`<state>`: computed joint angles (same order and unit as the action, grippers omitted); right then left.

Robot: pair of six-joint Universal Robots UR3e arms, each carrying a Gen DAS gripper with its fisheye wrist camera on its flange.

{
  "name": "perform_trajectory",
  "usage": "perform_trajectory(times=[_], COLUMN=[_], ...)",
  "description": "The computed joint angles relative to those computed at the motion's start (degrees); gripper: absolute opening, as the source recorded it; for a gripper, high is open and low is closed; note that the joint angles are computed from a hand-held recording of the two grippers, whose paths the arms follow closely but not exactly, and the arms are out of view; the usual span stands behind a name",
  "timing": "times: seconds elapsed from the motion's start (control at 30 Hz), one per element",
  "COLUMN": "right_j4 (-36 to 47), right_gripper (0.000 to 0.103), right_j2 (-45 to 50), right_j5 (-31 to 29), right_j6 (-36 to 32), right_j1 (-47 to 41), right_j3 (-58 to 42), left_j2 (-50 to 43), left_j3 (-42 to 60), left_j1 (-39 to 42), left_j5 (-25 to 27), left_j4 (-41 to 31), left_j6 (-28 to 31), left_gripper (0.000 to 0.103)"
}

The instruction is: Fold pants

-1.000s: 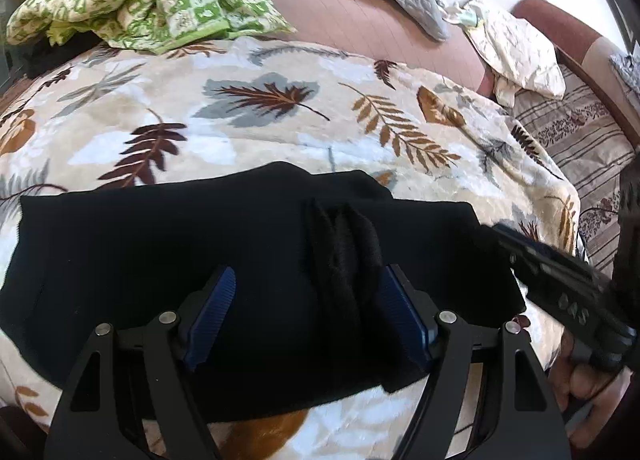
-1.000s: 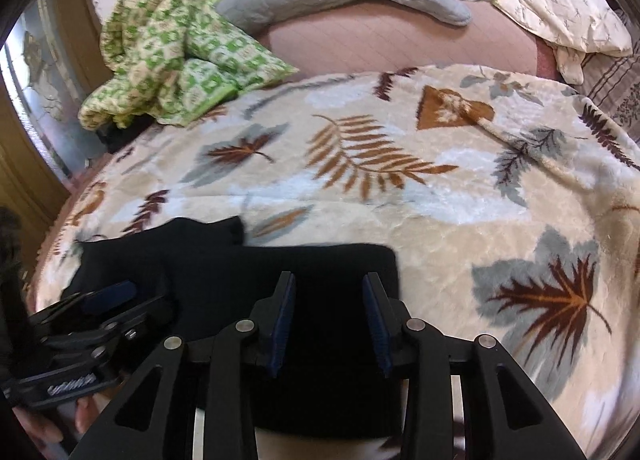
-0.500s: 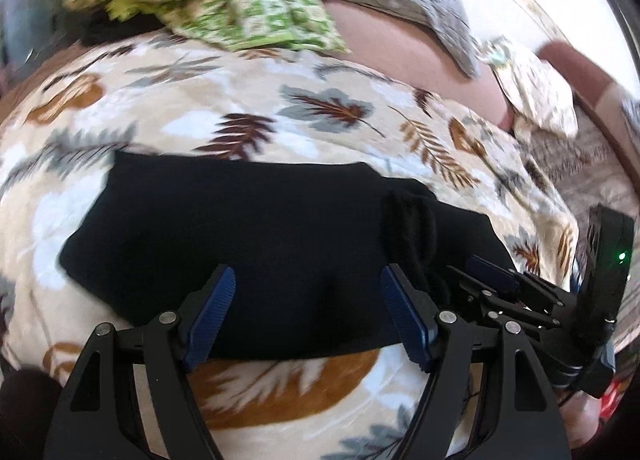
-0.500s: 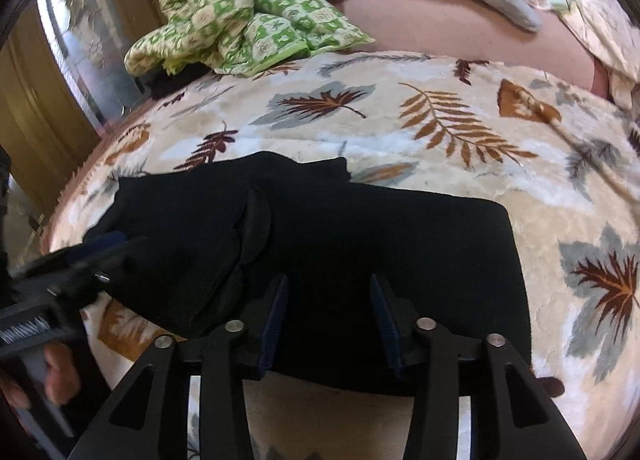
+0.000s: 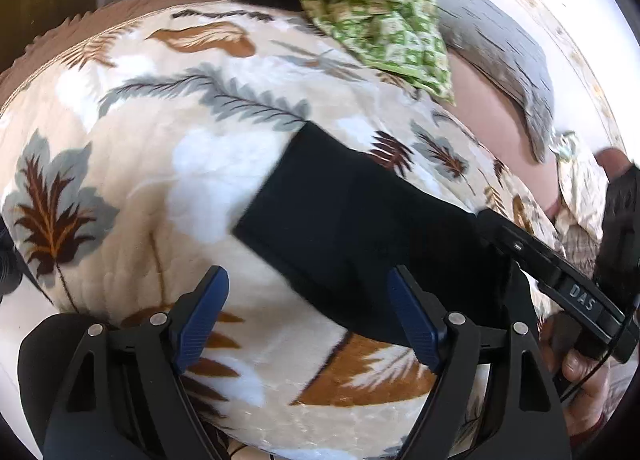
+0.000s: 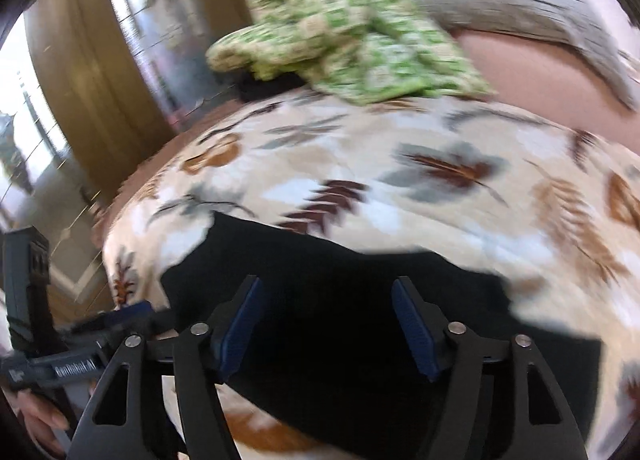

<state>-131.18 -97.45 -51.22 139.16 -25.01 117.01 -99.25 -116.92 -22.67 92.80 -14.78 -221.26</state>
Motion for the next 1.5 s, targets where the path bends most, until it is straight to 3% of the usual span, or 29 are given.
perform_trajectory(times=[0.23,0.43,0.67,0.77,0.83,0.9,0.93,1.0,1.03,1.07,1.13,1.23,1.5], right_j4=[-5.12,-2.34,1.72,4.02,3.87,2.57,3.33,4.95,5.42,5.16,4.72,4.36,14.37], right_gripper=[0.073,0.074,0.074,0.074,0.072,0.053,0.048,0.031,0.028,0.022,0.014,0.014,0.011], right_j2=[14.69,22.21,29.48,33.50,34.92,34.93,35.13,35.21,34.97,34.53,33.42,29.33,13.11], right_j5=[-5.48,-6.44,-5.46,-4.96,-4.90,-3.48,-2.69,-0.93,-0.10,0.30,1.49,4.32,17.16], right_j6=[3.75,3.59,2.89,3.93,4.07,4.25,4.23,3.90,3.48,3.57,3.58,3.13,-4.00], right_j1=[14.15,18.30,21.53,22.19,22.27,21.57,21.16,20.17,19.72,19.54,19.07,16.85,3.53], right_j3=[-11.35,-19.76,-28.46,-31.88,-32.19,-31.18,-31.56,-31.88,-31.57,-31.07,-29.89,-26.36,-19.01], left_j2=[0.27,-1.81,-4.54,-5.84,-6.63,-7.43,-7.67,-7.96,-8.10,-8.39,-8.18,-6.73,-4.96], left_j3=[-2.37,-2.73,-3.38,-2.99,-2.80,-2.43,-2.31,-1.91,-1.19,-0.98,-1.71,-1.57,8.04], left_j1=[2.13,2.85,4.34,3.98,3.67,3.22,2.91,2.46,2.53,3.02,3.52,1.70,-7.57], left_j5=[-2.33,-2.74,-4.65,-3.55,-2.79,-1.84,-1.24,-0.54,-0.92,-2.30,-3.74,-1.44,7.55], left_j4=[0.47,4.01,10.87,12.80,14.02,15.15,15.60,16.01,15.07,15.06,16.22,17.50,15.04], left_j6=[-2.04,-1.68,-1.74,-1.98,-1.41,-0.80,-0.68,0.25,1.42,1.91,1.85,3.01,9.37], left_gripper=[0.082,0.086,0.103,0.103,0.103,0.103,0.100,0.070,0.044,0.028,0.023,0.016,0.014])
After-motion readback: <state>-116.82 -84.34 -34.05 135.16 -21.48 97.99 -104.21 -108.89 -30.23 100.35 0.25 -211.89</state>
